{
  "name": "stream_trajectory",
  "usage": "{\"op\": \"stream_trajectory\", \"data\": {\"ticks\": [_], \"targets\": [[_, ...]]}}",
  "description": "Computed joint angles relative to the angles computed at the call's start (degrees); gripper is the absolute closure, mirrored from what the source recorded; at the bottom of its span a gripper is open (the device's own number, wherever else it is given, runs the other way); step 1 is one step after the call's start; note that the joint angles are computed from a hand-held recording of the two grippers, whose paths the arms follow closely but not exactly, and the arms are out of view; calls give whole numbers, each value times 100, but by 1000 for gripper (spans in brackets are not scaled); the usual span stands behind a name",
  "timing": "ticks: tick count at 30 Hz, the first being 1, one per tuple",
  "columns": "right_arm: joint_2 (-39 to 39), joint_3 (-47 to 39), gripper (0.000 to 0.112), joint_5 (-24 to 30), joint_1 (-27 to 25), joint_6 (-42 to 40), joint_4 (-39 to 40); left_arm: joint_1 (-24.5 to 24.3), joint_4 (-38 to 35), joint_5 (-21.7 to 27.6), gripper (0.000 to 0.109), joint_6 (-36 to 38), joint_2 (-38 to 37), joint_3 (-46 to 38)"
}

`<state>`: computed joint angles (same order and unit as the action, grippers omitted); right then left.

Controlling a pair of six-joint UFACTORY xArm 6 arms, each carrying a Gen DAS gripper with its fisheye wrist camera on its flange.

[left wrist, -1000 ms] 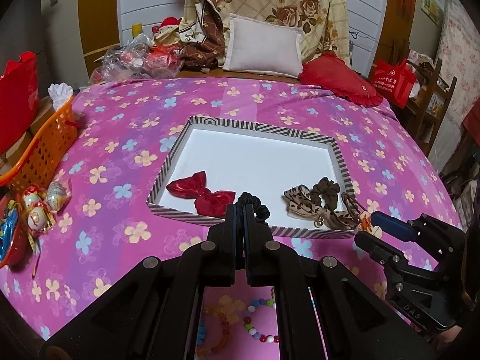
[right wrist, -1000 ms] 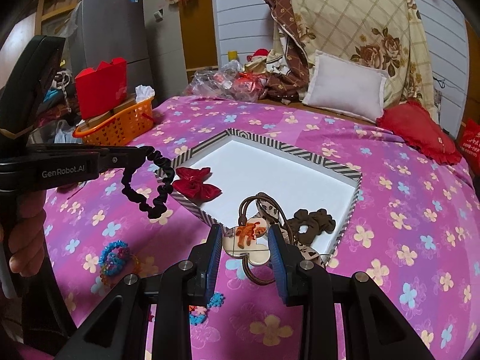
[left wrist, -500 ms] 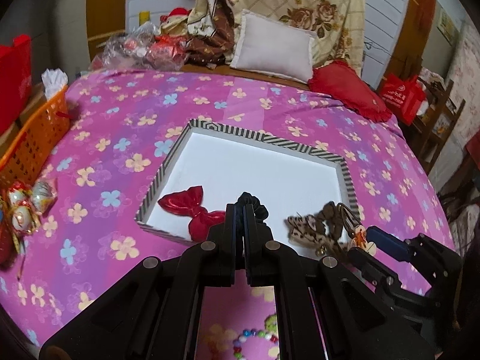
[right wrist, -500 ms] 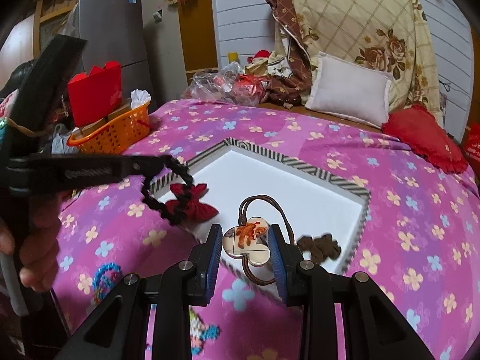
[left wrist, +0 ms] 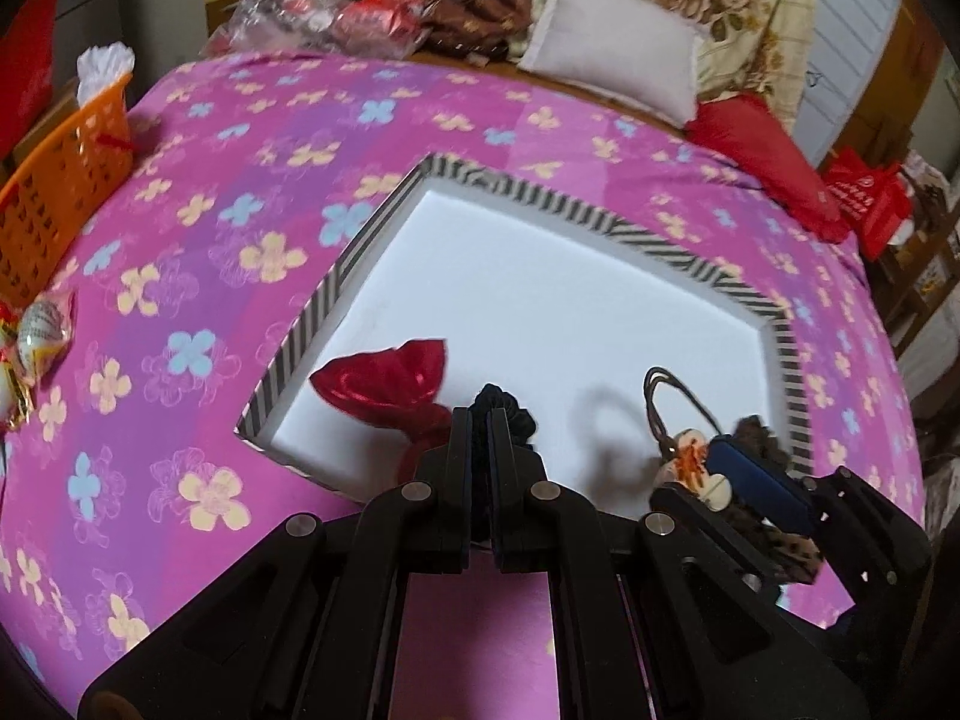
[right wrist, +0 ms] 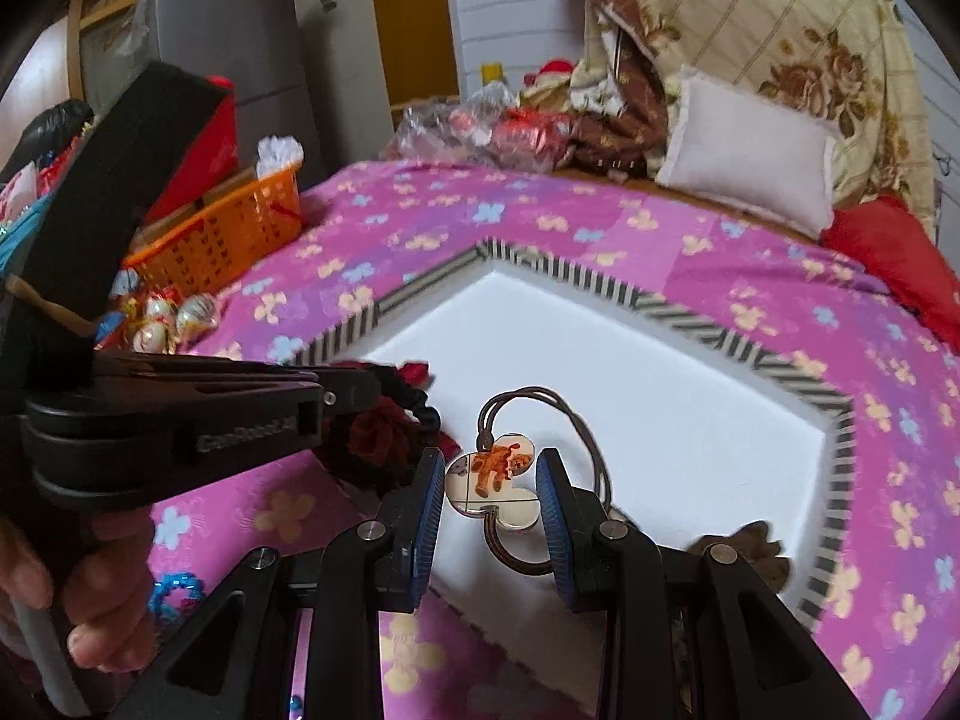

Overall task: Organize jewelry
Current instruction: 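Lower both bracelets into the box and open both tools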

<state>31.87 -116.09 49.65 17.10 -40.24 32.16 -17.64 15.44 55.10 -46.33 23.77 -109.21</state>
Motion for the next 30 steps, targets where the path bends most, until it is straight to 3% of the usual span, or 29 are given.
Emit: {"op": "stream_trajectory", "data": {"ticks": [10, 13, 16, 18, 19, 27, 30], "targets": [[430, -404, 82, 342, -108, 535, -142, 10, -11, 122, 106, 34, 207, -91], [237, -136, 68, 244, -155, 479, 70, -26, 74, 137, 105, -9, 200, -93], [-49, 204, 66, 113, -172, 321, 189, -69, 200, 233, 94, -32, 216, -167], [-306, 511, 66, -22, -194, 225, 236, -85, 268, 147, 69, -88, 119, -42], [-412, 640, 66, -71, -215, 186, 280, -90, 293, 108, 66, -133, 64, 22], [-1409, 1832, 61, -475, -371, 104, 494, -271, 724, -27, 57, -475, -583, 717], [-1799, 2330, 39, -620, -394, 31, 570, -408, 1095, -59, 52, -727, -907, 1063]]}}
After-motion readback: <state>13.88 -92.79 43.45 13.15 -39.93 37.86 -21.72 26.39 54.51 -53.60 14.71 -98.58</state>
